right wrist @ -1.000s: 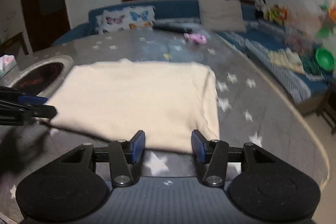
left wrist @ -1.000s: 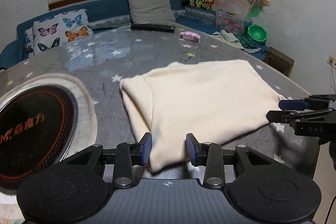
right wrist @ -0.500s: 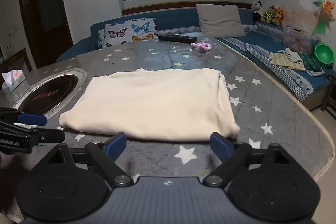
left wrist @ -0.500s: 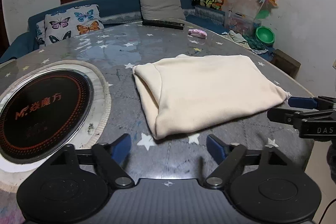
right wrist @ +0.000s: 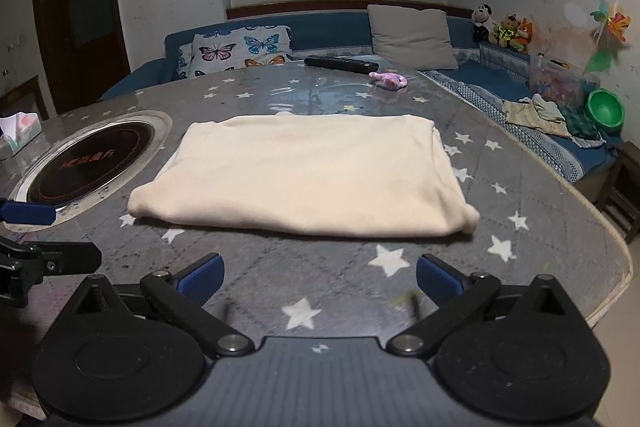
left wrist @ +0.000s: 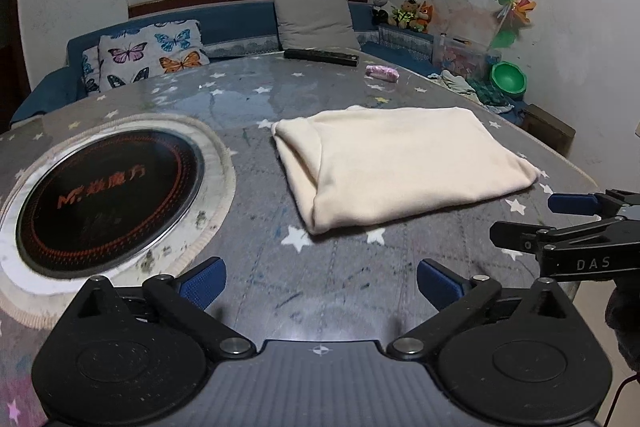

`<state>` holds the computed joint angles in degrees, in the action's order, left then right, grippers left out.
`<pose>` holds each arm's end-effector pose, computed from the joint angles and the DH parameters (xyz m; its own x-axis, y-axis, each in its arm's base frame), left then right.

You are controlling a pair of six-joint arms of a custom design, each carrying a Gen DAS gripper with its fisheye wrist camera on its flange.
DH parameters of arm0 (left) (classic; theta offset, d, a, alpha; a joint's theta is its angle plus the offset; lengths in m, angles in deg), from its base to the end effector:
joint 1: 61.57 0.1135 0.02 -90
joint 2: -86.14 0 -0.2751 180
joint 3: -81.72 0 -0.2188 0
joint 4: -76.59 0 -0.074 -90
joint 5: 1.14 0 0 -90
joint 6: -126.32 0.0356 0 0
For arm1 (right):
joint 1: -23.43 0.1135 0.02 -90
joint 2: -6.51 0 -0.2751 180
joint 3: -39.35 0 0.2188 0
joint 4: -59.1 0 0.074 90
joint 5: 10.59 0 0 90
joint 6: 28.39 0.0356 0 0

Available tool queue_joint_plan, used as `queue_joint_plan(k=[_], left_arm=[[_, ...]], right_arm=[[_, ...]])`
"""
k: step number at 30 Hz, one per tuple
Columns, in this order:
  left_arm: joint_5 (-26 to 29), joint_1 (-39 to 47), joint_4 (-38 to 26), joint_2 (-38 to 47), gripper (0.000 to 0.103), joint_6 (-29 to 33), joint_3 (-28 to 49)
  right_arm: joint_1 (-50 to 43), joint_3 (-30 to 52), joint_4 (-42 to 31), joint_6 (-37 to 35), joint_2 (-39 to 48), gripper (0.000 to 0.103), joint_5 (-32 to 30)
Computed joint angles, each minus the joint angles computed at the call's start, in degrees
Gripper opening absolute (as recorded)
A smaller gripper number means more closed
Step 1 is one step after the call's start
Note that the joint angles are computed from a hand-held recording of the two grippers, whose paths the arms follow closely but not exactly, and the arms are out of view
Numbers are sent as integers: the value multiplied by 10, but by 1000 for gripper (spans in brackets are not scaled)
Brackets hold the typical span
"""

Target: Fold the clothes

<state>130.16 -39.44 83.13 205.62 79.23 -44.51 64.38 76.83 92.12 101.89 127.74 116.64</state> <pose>0.2840 0.0901 0.0670 -0.5620 0.3236 -0.7612 0.5638 0.8233 -0.0662 0.2039 0.1484 0.0520 -0.5965 0.1640 -0.7857 0.2006 0.9783 0.0519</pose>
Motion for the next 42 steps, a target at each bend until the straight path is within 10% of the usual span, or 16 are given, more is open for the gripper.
queue_joint_plan(k=[42], left_arm=[[24, 67, 21, -24, 103, 63, -79]], right_arm=[[117, 34, -133, 139, -9, 103, 79]])
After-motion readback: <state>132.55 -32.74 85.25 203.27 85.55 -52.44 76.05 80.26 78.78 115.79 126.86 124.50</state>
